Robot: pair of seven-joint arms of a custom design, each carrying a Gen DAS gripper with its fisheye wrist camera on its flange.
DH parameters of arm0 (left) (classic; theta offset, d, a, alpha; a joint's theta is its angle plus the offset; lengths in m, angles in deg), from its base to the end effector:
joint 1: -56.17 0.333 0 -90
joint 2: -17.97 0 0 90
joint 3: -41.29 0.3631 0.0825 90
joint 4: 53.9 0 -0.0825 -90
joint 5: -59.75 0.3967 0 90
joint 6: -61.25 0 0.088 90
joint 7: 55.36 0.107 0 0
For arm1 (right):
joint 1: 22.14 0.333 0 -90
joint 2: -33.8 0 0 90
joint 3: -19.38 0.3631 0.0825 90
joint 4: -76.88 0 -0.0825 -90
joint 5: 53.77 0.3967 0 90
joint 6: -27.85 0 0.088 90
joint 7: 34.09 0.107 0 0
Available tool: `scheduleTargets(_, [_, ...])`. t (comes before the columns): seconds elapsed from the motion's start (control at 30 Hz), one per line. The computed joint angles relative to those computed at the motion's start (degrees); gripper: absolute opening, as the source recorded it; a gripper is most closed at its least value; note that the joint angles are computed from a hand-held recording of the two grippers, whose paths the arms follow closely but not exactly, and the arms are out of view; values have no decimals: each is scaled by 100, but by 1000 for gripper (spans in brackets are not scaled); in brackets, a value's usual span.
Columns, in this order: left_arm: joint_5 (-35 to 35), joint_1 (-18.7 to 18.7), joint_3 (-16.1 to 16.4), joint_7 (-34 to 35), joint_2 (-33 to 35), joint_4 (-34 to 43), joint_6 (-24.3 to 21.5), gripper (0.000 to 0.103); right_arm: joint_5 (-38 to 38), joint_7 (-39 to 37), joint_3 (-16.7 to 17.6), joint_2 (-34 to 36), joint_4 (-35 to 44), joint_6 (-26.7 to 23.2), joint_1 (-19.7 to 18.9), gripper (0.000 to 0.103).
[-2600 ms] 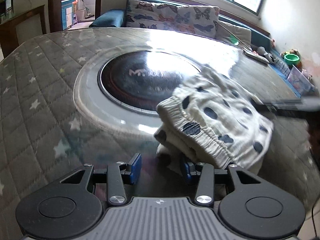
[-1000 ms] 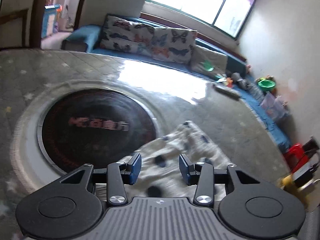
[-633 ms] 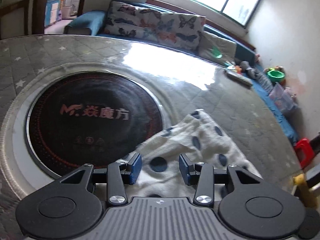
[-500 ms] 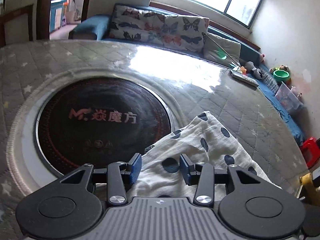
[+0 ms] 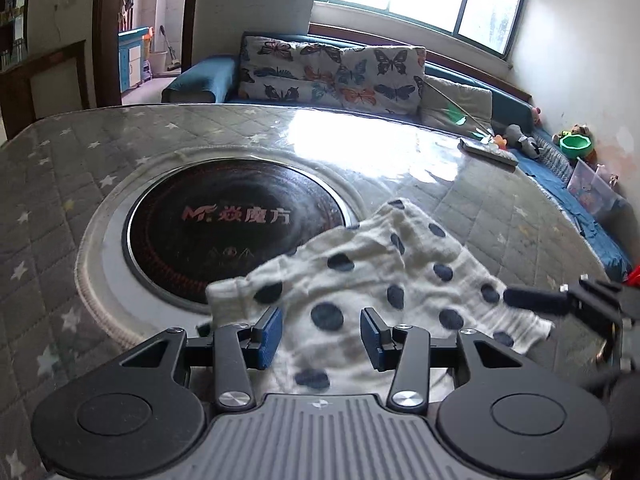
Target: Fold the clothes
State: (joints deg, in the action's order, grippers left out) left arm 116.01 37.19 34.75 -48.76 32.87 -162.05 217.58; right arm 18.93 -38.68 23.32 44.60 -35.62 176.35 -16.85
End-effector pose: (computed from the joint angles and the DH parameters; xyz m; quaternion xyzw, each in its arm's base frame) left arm 0.5972 -0.3128 0.4622 -0.7187 0.5752 -0.3026 0.2470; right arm 0.6386 0.0829 0.4548 -0.8287 0.3298 -0.1563 0.4242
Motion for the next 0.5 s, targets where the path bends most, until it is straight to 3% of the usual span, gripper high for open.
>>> scheduleTargets(0.2, [114,-60,-10,-124,1,-91,-102,48,-334,869,-59,288,271,-19,-80,81])
scheduleTargets(0.5, [315,-102,-28,-217,-2,-102,-197,50,-734,1059,73,401,259,198,-190,81])
